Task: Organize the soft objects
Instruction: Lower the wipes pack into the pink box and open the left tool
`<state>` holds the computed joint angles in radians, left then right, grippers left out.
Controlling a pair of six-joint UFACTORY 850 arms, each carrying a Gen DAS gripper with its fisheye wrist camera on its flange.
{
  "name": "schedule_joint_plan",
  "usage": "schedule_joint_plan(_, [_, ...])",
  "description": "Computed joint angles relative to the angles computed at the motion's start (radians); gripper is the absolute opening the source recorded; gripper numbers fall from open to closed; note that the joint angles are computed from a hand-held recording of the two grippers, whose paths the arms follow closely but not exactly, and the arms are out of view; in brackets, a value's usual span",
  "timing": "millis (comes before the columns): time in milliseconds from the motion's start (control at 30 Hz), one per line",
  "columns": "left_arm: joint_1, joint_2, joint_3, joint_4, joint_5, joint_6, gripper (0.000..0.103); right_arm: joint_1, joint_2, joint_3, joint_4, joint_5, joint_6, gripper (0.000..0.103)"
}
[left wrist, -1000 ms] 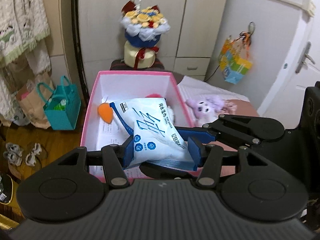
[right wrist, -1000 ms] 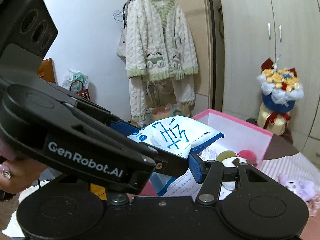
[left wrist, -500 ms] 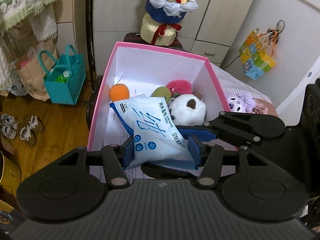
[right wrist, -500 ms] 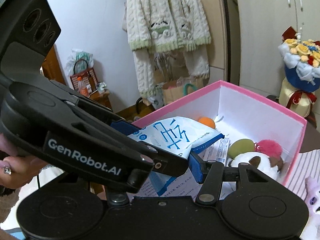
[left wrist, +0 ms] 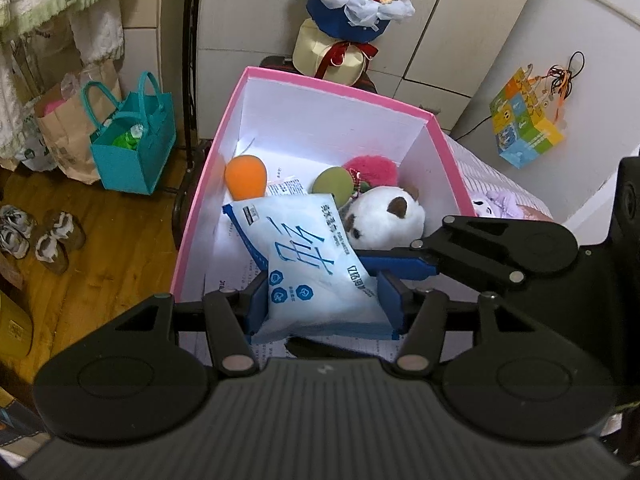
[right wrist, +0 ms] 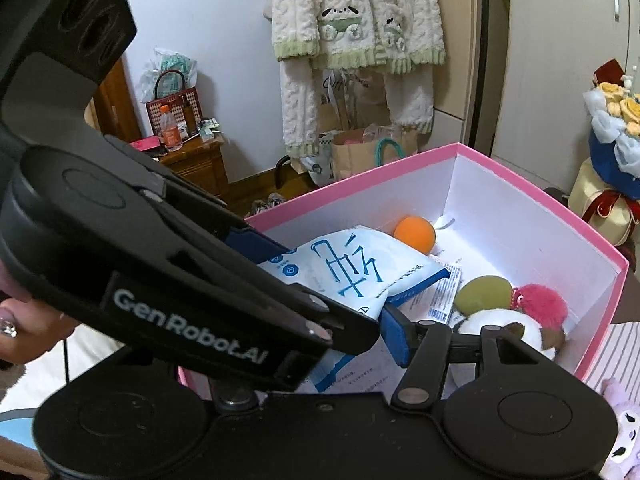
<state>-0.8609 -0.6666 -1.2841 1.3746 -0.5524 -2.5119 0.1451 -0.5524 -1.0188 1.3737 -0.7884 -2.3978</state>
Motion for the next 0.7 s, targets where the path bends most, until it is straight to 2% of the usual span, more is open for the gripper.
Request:
schedule_joint_plan(67, [-0.020, -0.016, -0.028, -0.064, -0.085, 0.083, 0.057, -0.003, 0.001, 0.002, -0.006, 0.004, -0.002, 0.070])
schedule_joint_plan(167, [-0.070, -0.054, -0.096, -0.172, -0.292, 0.266, 0.059, -0.010, 0.001, 0.003, -0.026, 0.016, 0.011, 0.073])
schedule_joint_plan(200, [-0.080, -0.047, -0.092, -0.169, -0.313, 0.272, 0.060, -0.019, 0.004, 0.008, -0.023, 0.011, 0.008, 0.073])
schedule_joint_plan(333, [-0.102, 0.024, -0.020, -0.101, -0.262, 0.188, 0.061, -0.063, 0.022, 0.025, -0.035, -0.032, 0.006, 0.073])
schedule_joint_plan(700, [-0.207, 0.089, 0.012, -0.029, -0.327, 0.151, 0.062, -0.231, 0.115, 0.069, -0.130, -0.201, 0.078, 0.073])
